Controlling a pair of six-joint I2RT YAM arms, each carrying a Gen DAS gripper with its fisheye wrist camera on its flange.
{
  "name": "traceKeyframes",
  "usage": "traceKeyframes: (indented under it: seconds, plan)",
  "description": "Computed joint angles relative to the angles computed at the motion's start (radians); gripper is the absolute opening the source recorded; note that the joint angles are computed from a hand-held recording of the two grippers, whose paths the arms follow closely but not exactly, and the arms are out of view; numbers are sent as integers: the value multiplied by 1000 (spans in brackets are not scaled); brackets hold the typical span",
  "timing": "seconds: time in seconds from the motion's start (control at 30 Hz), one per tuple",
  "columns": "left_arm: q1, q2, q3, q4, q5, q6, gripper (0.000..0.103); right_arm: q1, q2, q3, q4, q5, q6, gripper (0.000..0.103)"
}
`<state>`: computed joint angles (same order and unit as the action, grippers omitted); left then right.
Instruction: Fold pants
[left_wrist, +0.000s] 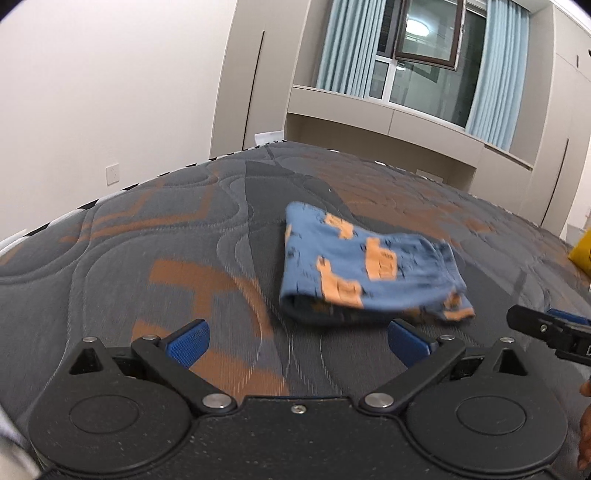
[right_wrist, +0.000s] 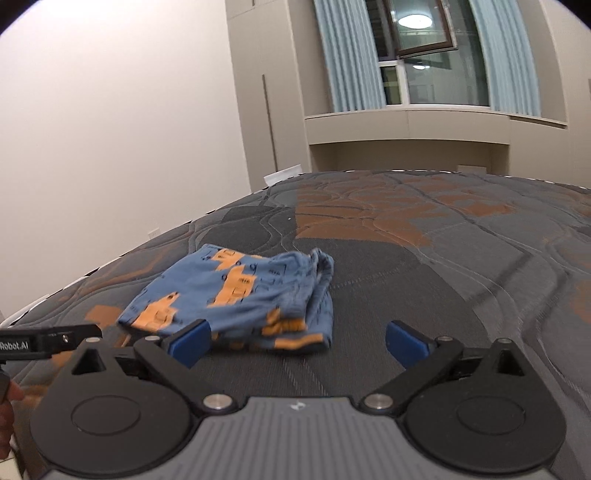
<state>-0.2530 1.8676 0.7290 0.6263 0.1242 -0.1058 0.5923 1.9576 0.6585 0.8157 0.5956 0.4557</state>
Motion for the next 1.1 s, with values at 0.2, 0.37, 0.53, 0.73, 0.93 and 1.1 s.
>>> traceKeyframes:
  seconds: [0.2,0.37,0.53,0.73,0.93,1.1]
  plan:
    - [-25,-98,-239,181,-33,9,102,181,-33,-121,36,209,78,103]
    - [-50,-151,-384,308,-80,26,102,315,-44,-156,-1,366,152,103]
    - [-60,-192,-445,323,-90,30,102,406,-61,-174,-79,447,255,103]
    - [-63,-200,-460,321,-97,31,102,438,-77,-181,-138,480,334,103]
    - [-59,-198,-464,322,-97,25,102,437,-59,-180,-126,477,346,103]
    - [-63,-188,-450,318,-100,20,102,427,-51,-180,-108,462,338,103]
